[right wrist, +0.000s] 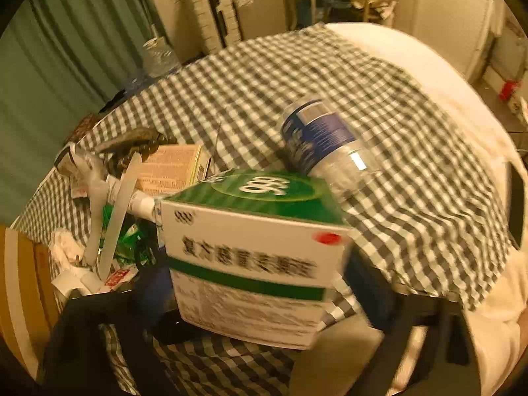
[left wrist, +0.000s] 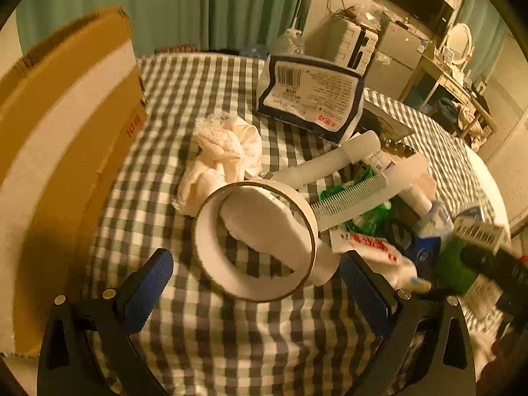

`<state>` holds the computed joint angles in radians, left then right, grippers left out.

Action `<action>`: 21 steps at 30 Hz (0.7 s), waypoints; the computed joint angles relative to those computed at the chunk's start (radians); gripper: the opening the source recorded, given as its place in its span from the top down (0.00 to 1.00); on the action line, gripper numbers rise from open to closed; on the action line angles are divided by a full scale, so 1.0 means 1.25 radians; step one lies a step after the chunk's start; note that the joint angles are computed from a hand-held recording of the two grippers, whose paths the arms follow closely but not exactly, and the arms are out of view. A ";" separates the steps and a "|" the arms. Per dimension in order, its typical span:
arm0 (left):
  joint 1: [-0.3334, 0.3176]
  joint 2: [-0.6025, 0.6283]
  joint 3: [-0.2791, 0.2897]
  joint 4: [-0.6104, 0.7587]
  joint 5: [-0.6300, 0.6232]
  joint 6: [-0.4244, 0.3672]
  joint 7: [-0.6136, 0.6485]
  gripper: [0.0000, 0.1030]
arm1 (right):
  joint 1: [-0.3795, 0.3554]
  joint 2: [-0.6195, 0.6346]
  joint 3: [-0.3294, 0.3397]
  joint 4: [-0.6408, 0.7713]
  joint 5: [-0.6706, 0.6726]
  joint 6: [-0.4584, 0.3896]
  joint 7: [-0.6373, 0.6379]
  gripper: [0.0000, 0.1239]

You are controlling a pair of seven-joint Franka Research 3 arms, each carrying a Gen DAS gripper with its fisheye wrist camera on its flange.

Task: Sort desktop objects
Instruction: 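Carry the white tape roll boxward with the left tool while the right carries the medicine box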

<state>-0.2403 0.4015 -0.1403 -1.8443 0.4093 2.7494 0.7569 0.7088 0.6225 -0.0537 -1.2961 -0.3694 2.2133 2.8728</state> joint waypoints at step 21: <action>0.018 -0.055 -0.013 -0.017 -0.076 0.004 0.035 0.16 | 0.011 -0.110 0.004 -0.142 -0.072 0.101 -0.031 0.34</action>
<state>-0.2179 0.3333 -0.1567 -1.8650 0.3139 2.7547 0.8006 0.7222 0.4849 -0.0482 -1.4732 -0.4599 2.3402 2.8337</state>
